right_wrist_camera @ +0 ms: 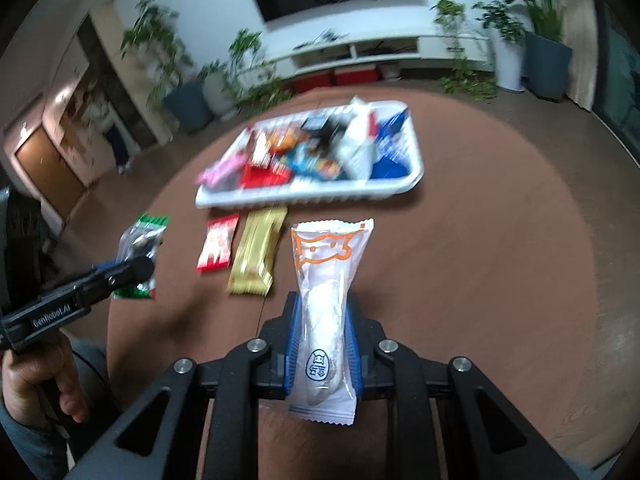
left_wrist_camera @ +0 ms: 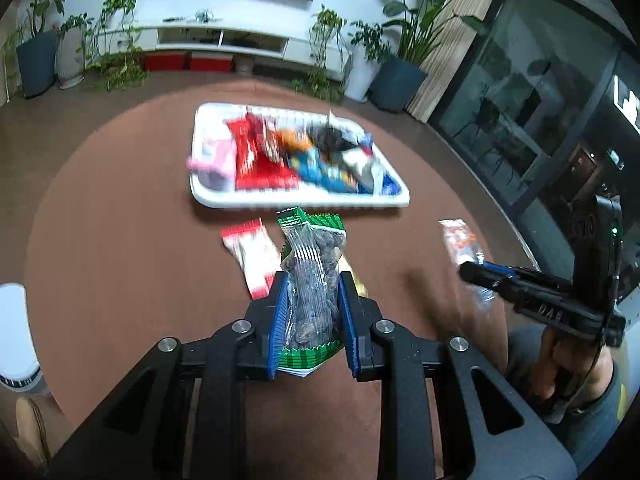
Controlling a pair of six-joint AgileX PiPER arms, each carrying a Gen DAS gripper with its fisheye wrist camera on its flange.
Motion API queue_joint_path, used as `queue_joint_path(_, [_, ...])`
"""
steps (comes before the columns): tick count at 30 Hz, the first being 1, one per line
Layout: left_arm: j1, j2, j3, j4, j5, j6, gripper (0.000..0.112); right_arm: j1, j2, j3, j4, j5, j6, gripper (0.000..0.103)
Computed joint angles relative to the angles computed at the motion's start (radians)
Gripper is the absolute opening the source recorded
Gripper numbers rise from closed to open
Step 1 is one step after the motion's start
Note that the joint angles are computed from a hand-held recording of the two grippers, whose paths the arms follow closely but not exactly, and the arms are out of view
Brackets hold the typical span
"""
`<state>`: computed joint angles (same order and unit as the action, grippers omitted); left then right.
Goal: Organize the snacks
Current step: 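Carry the nut bag with the left tool while the right tool carries the white bag into the tray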
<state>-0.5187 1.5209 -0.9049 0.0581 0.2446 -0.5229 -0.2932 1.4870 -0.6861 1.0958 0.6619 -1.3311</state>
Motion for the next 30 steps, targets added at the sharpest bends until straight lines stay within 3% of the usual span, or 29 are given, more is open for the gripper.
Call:
queue_joint_path(7, [0.117, 0.037, -0.215, -0.091, 0.112, 0.198, 0.022, -0.015, 0.053, -0.229, -0.053, 0.093, 0.163, 0.022])
queue_joint_path(14, [0.229, 0.184, -0.512, -0.219, 0.253, 0.375, 0.022, 0.126, 0.205, -0.546, -0.142, 0.118, 0.426, 0.022])
queue_joint_path(21, [0.274, 0.415, -0.809, -0.202, 0.395, 0.401, 0.022, 0.32, 0.403, -0.842, -0.317, 0.117, 0.681, 0.022])
queue_joint_path(30, [0.293, 0.689, -1.016, -0.223, 0.44, 0.428, 0.022, 0.411, 0.649, -1.079, -0.531, 0.128, 0.903, 0.022])
